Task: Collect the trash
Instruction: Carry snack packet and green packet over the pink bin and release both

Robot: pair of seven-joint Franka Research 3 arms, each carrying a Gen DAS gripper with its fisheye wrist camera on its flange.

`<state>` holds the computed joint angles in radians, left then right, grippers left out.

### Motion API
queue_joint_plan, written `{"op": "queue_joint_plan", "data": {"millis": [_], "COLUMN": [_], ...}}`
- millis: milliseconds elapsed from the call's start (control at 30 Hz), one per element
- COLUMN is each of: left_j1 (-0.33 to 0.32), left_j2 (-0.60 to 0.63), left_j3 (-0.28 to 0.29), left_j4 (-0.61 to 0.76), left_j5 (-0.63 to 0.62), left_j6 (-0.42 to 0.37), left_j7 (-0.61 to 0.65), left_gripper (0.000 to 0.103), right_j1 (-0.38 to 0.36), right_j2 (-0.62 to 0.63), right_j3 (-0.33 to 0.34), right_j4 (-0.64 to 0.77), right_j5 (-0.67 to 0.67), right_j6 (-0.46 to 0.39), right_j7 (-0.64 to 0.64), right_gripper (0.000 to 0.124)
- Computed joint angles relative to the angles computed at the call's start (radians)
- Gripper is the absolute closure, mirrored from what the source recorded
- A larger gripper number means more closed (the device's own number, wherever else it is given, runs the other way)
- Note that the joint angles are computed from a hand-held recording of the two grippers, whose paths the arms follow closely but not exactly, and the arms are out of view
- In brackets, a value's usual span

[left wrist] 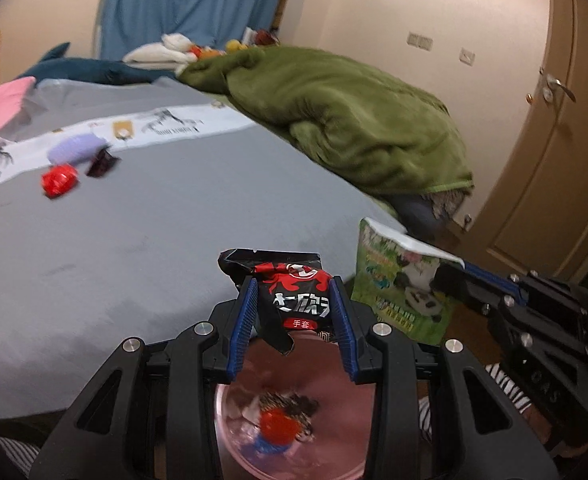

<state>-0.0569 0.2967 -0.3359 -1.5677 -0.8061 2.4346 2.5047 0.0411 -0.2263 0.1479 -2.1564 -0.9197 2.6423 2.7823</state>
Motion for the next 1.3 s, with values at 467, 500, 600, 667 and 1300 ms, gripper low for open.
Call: {"op": "queue_joint_plan", "data": {"millis": [467, 500, 600, 667, 1300], "left_j1": [-0.051, -0.052, -0.056, -0.059, -0.029], "left_j2": [-0.027, -0.023, -0.012, -0.004, 0.005], "left_j3": [0.012, 0.012, 0.012, 0.012, -0.004], "left_j4": [-0.150, -0.150, -0.148, -0.145, -0.107], "left_j5": [0.140, 0.149, 0.182, 0.207, 0.334], "left_j6": [0.027, 0.029, 0.031, 0.036, 0.168], "left_j7": [-0.002, -0.007, -0.032, -0.052, -0.148], "left_gripper": [0.066, 0.066, 0.065, 0.064, 0.016], "right_j1": [-0.018, -0.016, -0.007, 0.003, -0.008], "right_j2": [-0.023, -0.018, 0.002, 0.016, 0.009], "right_j3": [0.015, 0.013, 0.006, -0.003, -0.013], "right_j4": [-0.176, -0.178, -0.177, -0.174, -0.171], "right_j5": [0.139, 0.151, 0.193, 0.229, 0.277], "right_j6": [0.077, 0.080, 0.073, 0.065, 0.060], "right_j7": [0.027, 0.018, -0.015, -0.046, 0.012], "right_gripper": [0.120, 0.120, 0.120, 0.116, 0.038]}}
